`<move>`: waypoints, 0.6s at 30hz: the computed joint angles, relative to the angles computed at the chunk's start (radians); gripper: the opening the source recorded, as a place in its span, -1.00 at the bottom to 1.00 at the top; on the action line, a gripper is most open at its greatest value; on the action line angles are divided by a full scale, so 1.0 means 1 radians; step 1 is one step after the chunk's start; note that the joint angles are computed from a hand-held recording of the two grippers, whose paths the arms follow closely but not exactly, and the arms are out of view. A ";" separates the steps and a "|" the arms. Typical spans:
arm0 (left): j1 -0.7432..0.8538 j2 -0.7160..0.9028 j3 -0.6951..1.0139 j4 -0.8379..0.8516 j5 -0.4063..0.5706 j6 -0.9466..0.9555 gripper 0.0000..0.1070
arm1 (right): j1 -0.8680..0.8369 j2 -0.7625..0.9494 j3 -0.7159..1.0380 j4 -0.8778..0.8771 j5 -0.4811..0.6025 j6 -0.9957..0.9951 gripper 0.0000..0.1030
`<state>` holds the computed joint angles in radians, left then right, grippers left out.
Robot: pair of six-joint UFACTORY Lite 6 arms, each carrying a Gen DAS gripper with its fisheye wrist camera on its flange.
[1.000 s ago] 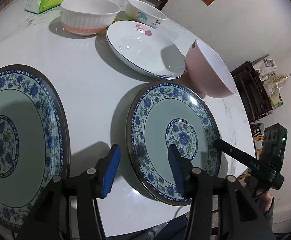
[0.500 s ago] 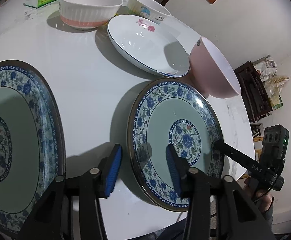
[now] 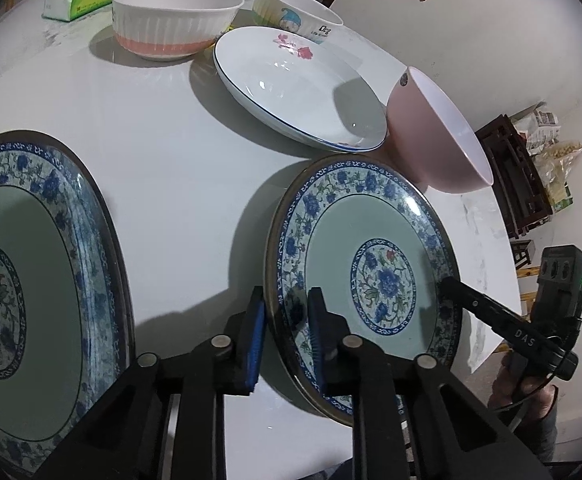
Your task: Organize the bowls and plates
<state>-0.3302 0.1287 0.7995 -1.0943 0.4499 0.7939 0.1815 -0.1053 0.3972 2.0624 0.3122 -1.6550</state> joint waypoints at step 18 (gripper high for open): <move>0.031 -0.086 -0.070 0.057 -0.003 -0.047 -0.73 | 0.126 -0.030 0.021 0.105 -0.113 -0.019 -0.65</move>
<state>-0.2987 0.0428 0.7299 -1.0373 0.4472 0.7465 0.3070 -0.1352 0.4187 2.1674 0.1987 -1.6736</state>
